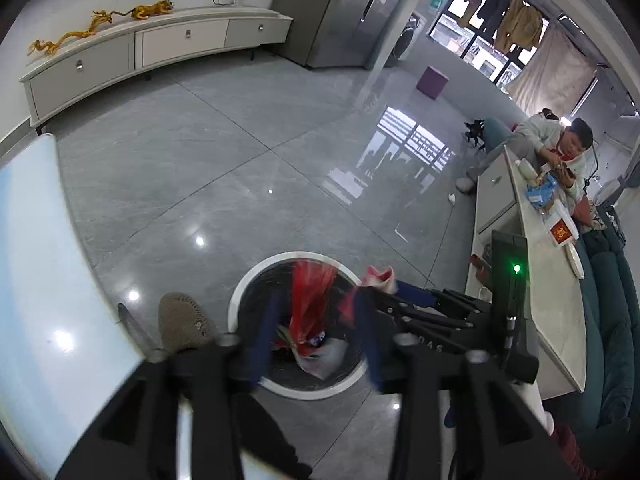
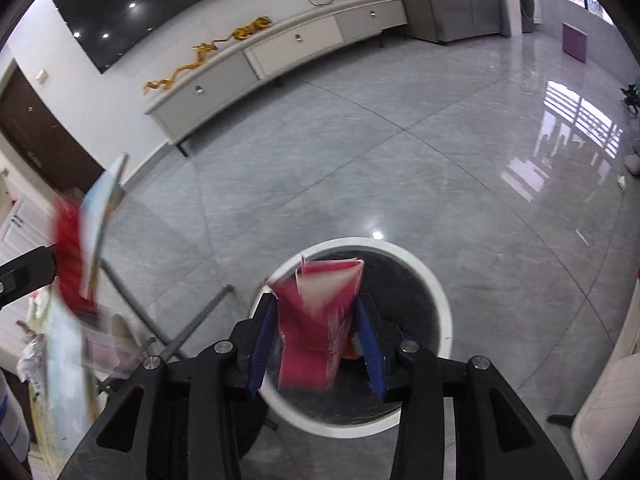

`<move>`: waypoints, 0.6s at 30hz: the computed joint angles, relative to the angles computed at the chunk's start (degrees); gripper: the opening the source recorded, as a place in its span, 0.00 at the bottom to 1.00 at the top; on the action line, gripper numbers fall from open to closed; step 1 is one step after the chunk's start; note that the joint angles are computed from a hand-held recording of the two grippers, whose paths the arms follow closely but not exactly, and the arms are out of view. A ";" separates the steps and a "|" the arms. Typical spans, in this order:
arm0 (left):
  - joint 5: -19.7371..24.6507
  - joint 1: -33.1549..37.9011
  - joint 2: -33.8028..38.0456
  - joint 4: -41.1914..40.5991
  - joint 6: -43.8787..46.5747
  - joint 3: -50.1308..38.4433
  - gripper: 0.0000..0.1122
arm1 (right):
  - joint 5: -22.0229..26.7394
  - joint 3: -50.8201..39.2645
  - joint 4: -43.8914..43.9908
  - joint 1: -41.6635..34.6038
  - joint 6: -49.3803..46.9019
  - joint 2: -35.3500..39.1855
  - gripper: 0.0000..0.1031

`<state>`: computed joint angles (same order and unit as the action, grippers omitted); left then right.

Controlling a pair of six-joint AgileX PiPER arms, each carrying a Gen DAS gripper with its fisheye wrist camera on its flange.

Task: Collect trash
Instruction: 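Carry both items to the bin and open both grippers, then grasp the lilac plastic bag with the left gripper while the right grasps the white printed bag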

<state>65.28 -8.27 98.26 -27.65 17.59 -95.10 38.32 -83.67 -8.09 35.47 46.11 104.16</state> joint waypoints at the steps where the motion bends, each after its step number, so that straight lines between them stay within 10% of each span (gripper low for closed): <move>1: -0.21 -0.04 0.06 -0.43 0.19 0.39 0.45 | -0.04 0.32 -0.38 -0.16 0.34 -0.06 0.41; 13: -6.74 5.35 -13.28 -2.59 7.50 10.97 0.45 | -0.96 3.70 -8.38 3.47 8.55 -6.83 0.44; 18: -1.96 13.01 -20.14 -4.17 16.31 14.67 0.45 | 1.21 -0.78 -11.59 8.03 9.72 -8.09 0.44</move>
